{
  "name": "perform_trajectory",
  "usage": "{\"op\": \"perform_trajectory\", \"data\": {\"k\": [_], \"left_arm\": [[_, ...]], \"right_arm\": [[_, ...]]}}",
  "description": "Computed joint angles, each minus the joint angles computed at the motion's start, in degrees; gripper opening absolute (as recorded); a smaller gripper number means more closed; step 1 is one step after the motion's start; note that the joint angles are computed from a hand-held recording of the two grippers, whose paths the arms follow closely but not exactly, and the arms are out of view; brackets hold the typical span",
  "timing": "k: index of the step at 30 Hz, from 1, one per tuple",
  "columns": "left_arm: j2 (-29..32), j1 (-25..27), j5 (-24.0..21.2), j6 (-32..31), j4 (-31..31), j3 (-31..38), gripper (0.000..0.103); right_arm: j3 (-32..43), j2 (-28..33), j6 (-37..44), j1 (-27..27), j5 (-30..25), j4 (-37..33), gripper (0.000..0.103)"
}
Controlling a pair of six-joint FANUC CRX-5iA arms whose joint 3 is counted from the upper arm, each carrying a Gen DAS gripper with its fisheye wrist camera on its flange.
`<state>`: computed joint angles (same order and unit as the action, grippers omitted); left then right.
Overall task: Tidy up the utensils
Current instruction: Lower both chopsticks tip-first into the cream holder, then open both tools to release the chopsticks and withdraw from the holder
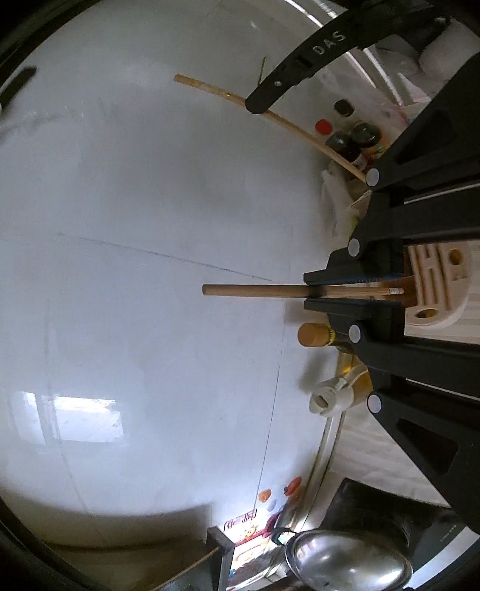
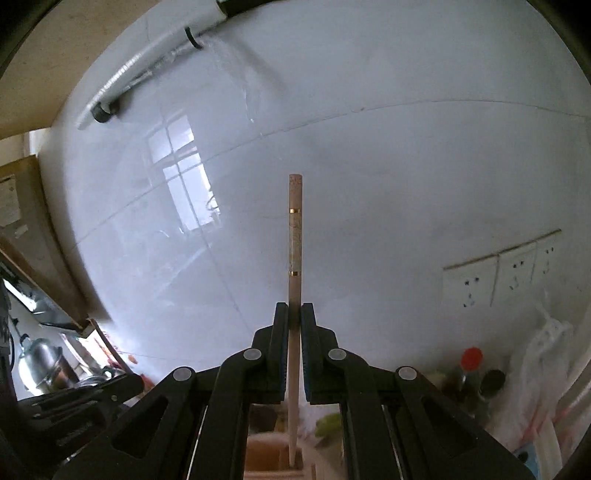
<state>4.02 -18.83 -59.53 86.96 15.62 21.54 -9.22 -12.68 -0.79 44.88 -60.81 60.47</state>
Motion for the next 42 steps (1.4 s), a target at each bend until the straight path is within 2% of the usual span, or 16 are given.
{"op": "perform_trajectory", "data": {"k": [6,14,19,23,26,27,28,29,30,32,35,36,38,41,42], "left_arm": [[3.65,-0.91,-0.55,1.05,-0.47,1.85,0.004],[5.27,-1.48,-1.57,2.11,-1.01,1.99,0.004],[5.68,-1.48,-2.76,1.65,-0.62,1.93,0.004],[4.56,-0.78,-2.55,0.7,1.7,0.13,0.005],[3.98,-0.59,-3.35,0.57,1.89,0.31,0.008],[3.42,-0.48,-3.01,0.5,1.91,-0.1,0.01],[2.98,-0.39,-3.13,0.74,1.55,-0.14,0.014],[2.66,-0.32,-3.61,1.14,1.08,0.08,0.027],[2.01,0.0,-3.36,1.12,1.41,-0.5,0.047],[0.64,0.21,-2.57,2.1,0.52,-1.55,0.071],[-1.89,0.37,-1.55,2.84,-1.83,-3.39,0.076],[-2.79,0.29,-1.8,2.72,-3.08,-3.87,0.087],[-4.44,0.27,-1.5,2.59,-4.56,-5.45,0.101],[-8.37,0.49,0.13,1.65,-5.9,-10.25,0.103],[-9.32,0.72,0.25,1.29,-5.93,-11.53,0.103]], "right_arm": [[-0.93,1.74,0.57,-4.19,6.51,-2.67,0.006],[-7.16,0.69,-4.11,-4.58,12.08,-0.86,0.006],[-9.34,0.58,-3.43,-4.19,14.62,-1.26,0.006],[-9.45,0.51,-0.39,-4.08,16.04,-4.29,0.007],[-9.19,-1.16,4.78,-4.22,16.96,-11.18,0.008],[-9.09,-1.49,5.51,-4.09,16.72,-12.11,0.01],[-9.06,-1.93,6.14,-3.91,16.48,-13.16,0.019],[-8.95,-2.27,6.54,-3.74,16.44,-14.06,0.029],[-8.76,-2.64,6.7,-3.44,15.63,-14.78,0.033],[-9.15,-3.98,6.46,-2.83,14.77,-14.92,0.042],[-9.72,-6.02,5.28,-1.19,12.31,-13.93,0.05],[-9.55,-6.4,4.91,-0.27,10.39,-13.64,0.052],[-9.54,-7.56,3.78,1.86,6.81,-12.93,0.066],[-9.22,-8.73,1.71,5.7,-0.48,-12.09,0.078],[-9.01,-8.95,0.87,7.36,-3.66,-11.98,0.08]]}}
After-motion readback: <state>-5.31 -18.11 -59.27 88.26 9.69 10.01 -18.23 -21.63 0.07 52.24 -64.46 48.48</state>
